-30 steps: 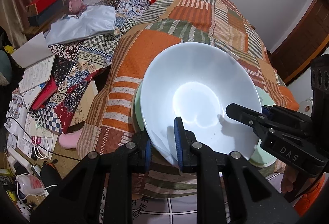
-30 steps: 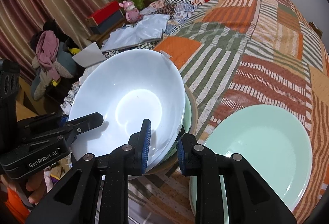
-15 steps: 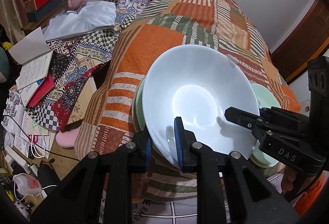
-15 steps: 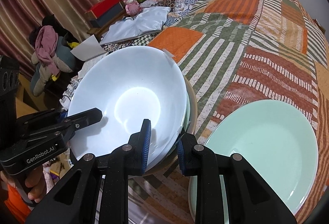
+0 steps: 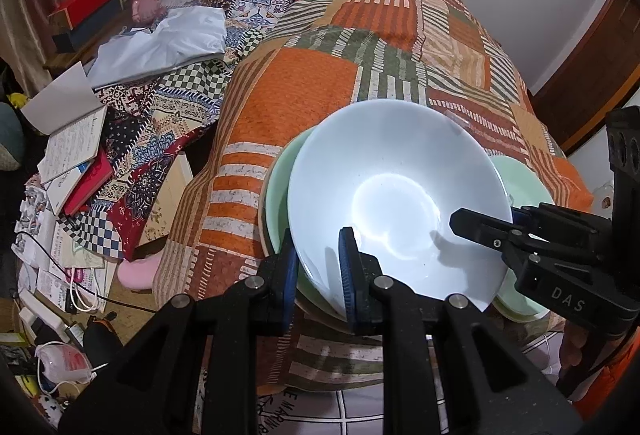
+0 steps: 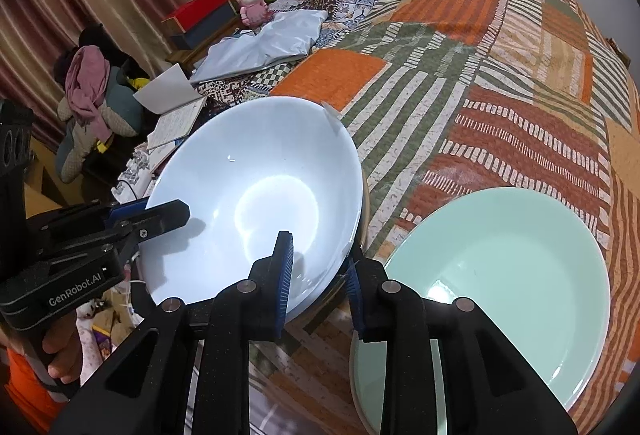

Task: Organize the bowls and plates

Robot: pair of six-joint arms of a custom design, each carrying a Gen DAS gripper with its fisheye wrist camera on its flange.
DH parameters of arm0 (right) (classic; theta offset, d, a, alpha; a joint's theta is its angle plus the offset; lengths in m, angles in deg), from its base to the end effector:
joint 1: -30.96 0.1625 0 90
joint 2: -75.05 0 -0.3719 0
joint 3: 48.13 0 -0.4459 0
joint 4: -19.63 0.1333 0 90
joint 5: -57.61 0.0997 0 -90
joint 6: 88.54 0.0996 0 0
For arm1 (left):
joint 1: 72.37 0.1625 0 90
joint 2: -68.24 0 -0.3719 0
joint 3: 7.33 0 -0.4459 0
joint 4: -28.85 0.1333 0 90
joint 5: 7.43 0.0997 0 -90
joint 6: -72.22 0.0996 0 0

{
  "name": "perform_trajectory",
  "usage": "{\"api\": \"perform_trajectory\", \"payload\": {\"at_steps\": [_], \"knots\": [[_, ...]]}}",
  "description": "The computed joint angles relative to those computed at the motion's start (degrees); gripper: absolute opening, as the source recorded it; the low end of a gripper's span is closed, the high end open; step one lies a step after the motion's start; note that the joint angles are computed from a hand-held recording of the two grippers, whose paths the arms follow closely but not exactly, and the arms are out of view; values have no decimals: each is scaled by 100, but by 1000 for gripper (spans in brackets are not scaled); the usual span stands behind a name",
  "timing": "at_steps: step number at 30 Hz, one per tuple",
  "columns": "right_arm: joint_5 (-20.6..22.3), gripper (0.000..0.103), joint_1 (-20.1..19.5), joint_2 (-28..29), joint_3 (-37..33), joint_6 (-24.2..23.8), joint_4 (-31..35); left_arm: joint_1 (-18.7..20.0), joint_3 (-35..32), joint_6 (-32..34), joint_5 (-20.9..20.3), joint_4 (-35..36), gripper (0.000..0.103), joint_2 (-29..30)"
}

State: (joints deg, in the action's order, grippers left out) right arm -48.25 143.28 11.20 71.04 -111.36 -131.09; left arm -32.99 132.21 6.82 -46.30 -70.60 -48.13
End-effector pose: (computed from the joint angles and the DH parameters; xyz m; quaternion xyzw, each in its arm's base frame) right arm 0.2979 -0.4462 0.0437 0.3737 -0.9161 0.0461 0.1380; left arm -0.1188 -0.3703 0.2359 -0.0641 0.8948 -0.3063 0.3184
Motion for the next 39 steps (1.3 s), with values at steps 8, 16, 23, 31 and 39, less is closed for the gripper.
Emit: {"api": "perform_trajectory", "payload": {"at_steps": [8, 16, 23, 31, 39], "knots": [[-16, 25, 16, -42, 57, -206, -164, -173, -50, -433, 198, 600, 19, -162], [24, 30, -83, -136, 105, -204, -214, -238, 0, -752, 195, 950, 21, -438], [107, 33, -129, -66, 58, -120, -143, -58, 203, -460, 18, 399, 33, -597], [178, 34, -165, 96, -35, -32, -16, 344, 392, 211, -328, -663, 41, -451], [195, 35, -185, 297, -152, 86, 78, 654, 478, 614, -525, -1295, 46, -344]]}}
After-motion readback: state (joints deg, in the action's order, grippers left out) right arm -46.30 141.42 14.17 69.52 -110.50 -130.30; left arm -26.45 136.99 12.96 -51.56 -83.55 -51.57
